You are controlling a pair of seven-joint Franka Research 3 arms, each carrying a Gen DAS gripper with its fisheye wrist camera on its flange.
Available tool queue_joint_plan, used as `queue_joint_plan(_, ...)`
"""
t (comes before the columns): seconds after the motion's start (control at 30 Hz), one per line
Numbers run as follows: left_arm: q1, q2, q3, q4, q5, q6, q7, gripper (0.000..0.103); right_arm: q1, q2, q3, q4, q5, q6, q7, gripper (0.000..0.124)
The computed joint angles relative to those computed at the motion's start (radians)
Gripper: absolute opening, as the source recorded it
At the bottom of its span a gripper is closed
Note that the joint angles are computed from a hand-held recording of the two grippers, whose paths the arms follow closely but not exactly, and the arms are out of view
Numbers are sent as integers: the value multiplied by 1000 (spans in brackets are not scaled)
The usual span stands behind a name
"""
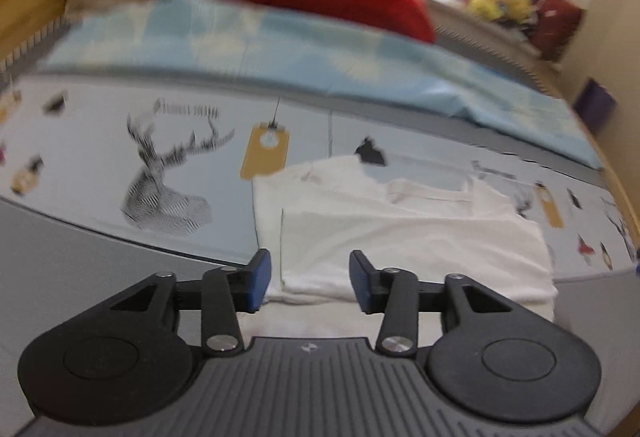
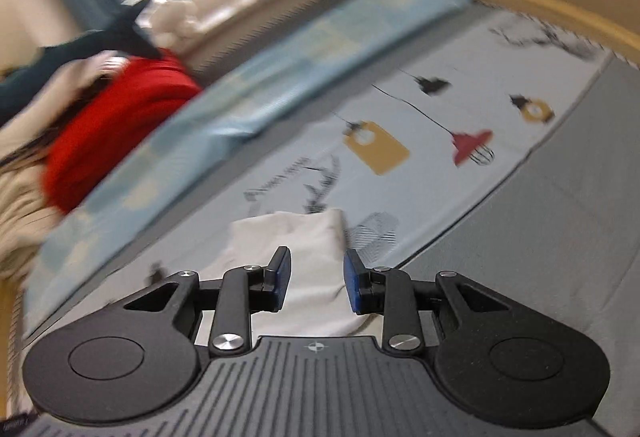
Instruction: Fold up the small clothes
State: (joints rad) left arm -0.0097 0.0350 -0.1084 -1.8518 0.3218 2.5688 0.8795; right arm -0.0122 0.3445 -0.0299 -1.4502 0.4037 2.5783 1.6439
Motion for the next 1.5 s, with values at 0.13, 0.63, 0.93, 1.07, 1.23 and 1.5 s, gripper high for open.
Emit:
queue_joint_plan(0.13, -9, -222, -19, -233, 65, 85, -30, 56, -66, -213, 33, -220, 188, 12, -296, 33)
queue_joint_plan(0.63, -163, -483, 34, -658, -145, 123, 8, 50, -57, -451, -89, -670, 115, -136, -388, 34)
queue_joint_plan(0.93, -151, -446, 66, -656, -330, -24, 109, 49, -58, -444, -76, -699, -33, -184, -375, 34)
queue_joint_plan(1.07, -134, -421, 48, -637, -351, -71, 145, 49, -61, -434, -78, -695, -62, -198, -354, 34)
queue_joint_plan(1.23, -116, -379, 29, -611, -354, -139, 161, 39, -61, -412, -77, -675, -96, -233, -335, 34)
queue_joint_plan(1.5, -112, -369, 24, -620, -387, -114, 214, 5, -51, -416, -72, -688, -114, -232, -387, 8)
